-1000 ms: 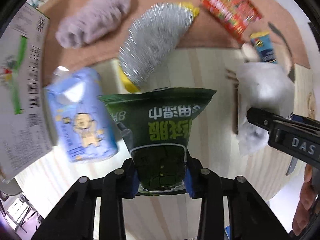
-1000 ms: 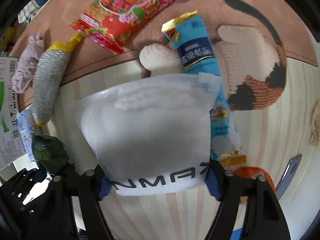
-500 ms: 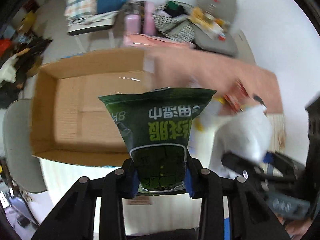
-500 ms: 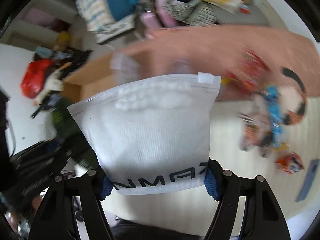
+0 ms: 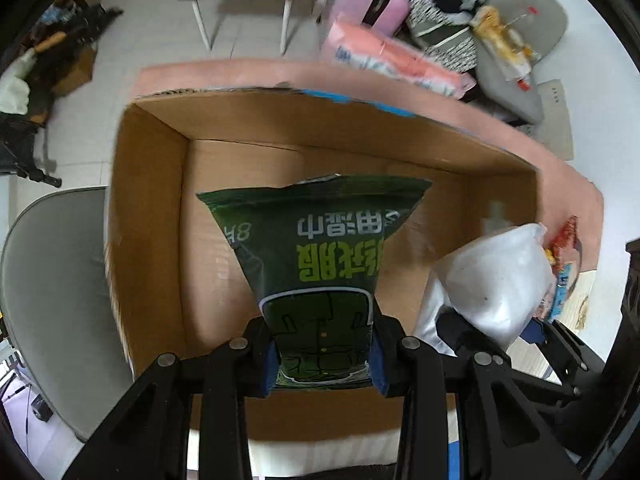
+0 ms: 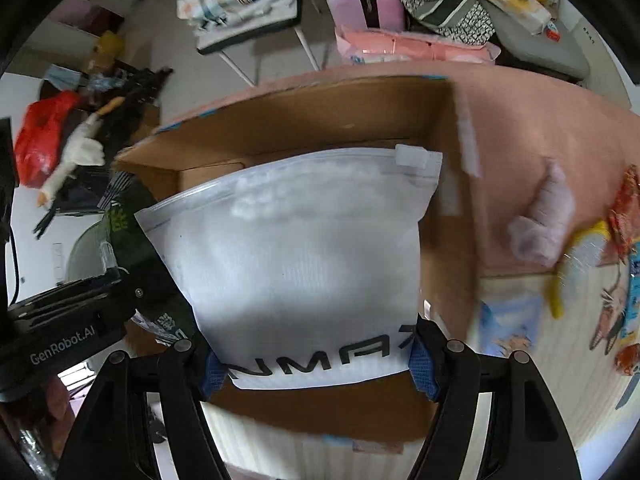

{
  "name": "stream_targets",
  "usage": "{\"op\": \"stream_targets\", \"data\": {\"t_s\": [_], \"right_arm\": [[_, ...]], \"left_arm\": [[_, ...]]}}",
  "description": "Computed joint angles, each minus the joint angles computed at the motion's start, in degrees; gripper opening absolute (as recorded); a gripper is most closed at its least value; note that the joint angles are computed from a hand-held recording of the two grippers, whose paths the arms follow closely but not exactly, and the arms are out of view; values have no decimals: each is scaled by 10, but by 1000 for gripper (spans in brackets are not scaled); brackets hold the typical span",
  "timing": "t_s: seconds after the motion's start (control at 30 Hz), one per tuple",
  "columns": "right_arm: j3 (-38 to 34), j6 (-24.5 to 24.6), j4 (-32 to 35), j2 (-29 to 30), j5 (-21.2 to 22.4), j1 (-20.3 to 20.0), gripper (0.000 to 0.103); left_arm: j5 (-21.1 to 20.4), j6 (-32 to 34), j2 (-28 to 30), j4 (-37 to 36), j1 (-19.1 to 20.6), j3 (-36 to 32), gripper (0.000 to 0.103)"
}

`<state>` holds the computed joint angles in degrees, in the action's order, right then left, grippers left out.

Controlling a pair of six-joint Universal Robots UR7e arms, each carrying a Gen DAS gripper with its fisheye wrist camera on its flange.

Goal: Organize soft objects
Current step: 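Carry both bags into the cardboard box and open both tools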

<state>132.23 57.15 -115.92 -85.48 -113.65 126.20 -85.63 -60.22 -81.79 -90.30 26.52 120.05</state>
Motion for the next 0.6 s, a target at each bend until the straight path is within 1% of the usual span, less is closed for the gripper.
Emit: {"op": "stream_targets", "data": {"t_s": [0.03, 0.07, 0.17, 0.23, 0.37, 0.43, 0.47, 0.5, 0.53, 0.57, 0.6], "right_arm": [[2, -3, -15, 18, -5, -12, 75], [5, -14, -32, 31, -12, -30, 75], [11, -21, -62, 63, -24, -58, 75], [9, -21, -72, 86, -29, -70, 75], [11, -34, -90, 111, -38, -88, 76], [8, -51, -86, 122, -49, -96, 79], [7, -54, -82, 125, -50, -97, 87], [7, -57, -84, 125, -50, -96, 96], [6, -59, -83, 125, -49, -93, 100], [3, -58, -76, 124, -52, -89, 102], [0, -56, -70, 123, -55, -86, 102]], "left_arm": [[-3, 18, 7, -10, 20, 6, 32], [-5, 26, 12, -12, 30, 5, 32], [-12, 61, 37, -32, 62, 8, 33], [-20, 72, 51, -44, 74, 6, 33], [-30, 99, 72, -61, 96, 3, 35], [-42, 85, 66, -62, 100, 3, 38], [-45, 85, 65, -66, 99, 3, 51], [-38, 91, 68, -60, 96, -2, 65], [-25, 95, 69, -52, 90, -6, 73], [-12, 98, 66, -47, 82, -8, 87], [-4, 101, 64, -42, 77, -11, 90]]}}
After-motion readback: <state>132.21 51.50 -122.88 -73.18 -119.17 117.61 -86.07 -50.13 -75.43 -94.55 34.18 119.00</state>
